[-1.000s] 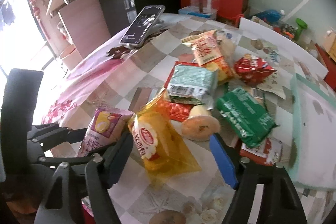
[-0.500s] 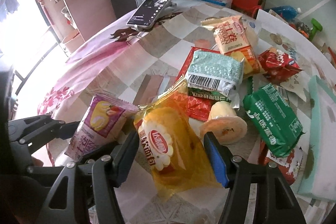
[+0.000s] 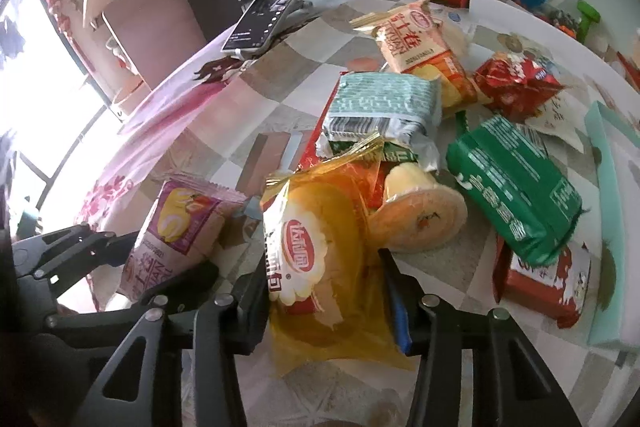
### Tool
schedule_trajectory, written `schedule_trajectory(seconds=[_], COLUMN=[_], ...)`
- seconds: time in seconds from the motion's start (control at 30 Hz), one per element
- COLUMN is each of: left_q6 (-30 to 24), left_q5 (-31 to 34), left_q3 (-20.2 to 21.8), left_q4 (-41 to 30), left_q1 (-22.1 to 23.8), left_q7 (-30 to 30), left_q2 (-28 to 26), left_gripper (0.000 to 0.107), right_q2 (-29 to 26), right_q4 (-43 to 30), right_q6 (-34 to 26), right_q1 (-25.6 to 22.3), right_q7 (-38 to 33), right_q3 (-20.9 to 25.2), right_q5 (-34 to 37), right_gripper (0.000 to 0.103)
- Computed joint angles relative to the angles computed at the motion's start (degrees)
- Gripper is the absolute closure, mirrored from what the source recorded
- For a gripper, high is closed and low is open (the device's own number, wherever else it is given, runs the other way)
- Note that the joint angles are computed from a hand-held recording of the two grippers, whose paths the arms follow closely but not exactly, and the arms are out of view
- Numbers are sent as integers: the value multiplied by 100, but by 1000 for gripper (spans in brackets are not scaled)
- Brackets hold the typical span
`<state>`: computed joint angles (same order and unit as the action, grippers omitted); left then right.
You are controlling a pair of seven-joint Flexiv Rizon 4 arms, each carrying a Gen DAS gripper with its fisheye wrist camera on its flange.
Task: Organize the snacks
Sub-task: 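Grasp the yellow soft bread bag with the right gripper while the left holds the pink pack, then carry both packs into the teal tray and open both grippers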
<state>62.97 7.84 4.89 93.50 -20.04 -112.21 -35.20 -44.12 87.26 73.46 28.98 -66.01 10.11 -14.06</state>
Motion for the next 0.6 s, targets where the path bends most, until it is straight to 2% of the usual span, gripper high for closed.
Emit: schedule_trajectory(seconds=[0.43, 0.6], left_q6=[-232, -629], left_q5=[-148, -157], left_q3=[-144, -118], left_q4=[-158, -430], left_q1=[26, -34], left_q7=[41, -59], left_q2=[19, 77], left_gripper=[67, 67], right_q2=[439, 628], right_q4=[651, 807], right_q6=[707, 911], right_q1=[-453, -586], right_q7=[-14, -7], right_q3=[396, 488], right_q5=[482, 617], right_gripper=[55, 55])
